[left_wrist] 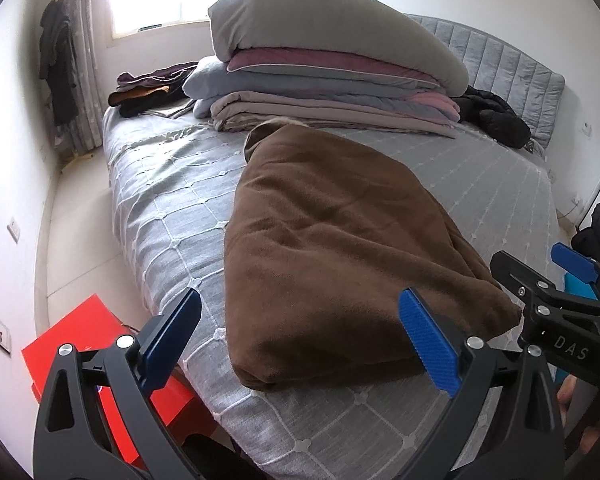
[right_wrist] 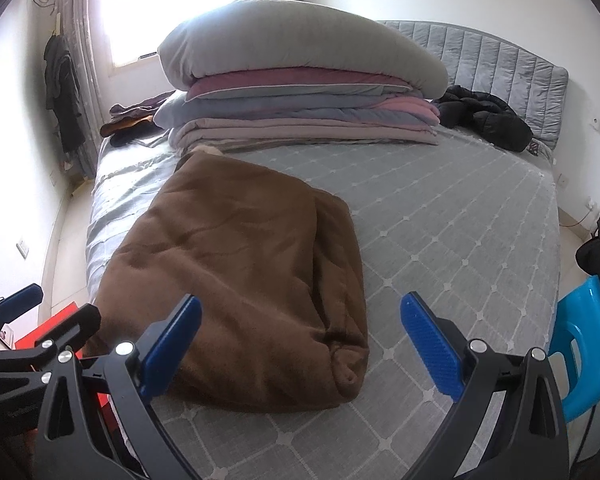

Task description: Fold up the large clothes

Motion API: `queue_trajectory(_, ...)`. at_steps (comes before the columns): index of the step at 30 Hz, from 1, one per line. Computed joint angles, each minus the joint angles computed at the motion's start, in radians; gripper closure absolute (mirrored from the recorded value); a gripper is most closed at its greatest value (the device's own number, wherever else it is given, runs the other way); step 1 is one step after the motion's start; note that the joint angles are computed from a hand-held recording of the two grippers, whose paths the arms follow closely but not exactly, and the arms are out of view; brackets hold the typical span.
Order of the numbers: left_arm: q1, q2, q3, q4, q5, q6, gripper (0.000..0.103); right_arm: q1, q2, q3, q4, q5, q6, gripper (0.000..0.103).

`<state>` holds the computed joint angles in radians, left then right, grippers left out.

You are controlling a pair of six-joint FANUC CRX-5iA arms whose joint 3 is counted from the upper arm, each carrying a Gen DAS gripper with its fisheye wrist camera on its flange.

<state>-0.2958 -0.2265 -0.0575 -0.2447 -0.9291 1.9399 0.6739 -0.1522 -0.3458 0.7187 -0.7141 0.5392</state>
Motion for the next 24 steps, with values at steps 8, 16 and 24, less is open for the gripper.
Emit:
queue_trajectory(8,-0.008,0.008,0.009,-0.018,-0.016,0.013,0.008,-0.002,0.005,0.006,-0.025,-0.001,0.025,0.007)
queue_trajectory(16,-0.019,0.017,0.021,-0.04,-0.036,0.024,0.008,0.001,0.006,0.005,-0.029,0.0,0.03,0.007)
queue_trajectory(24,-0.02,0.02,0.023,-0.046,-0.038,0.026,0.008,0.003,0.004,0.005,-0.035,-0.001,0.036,0.007)
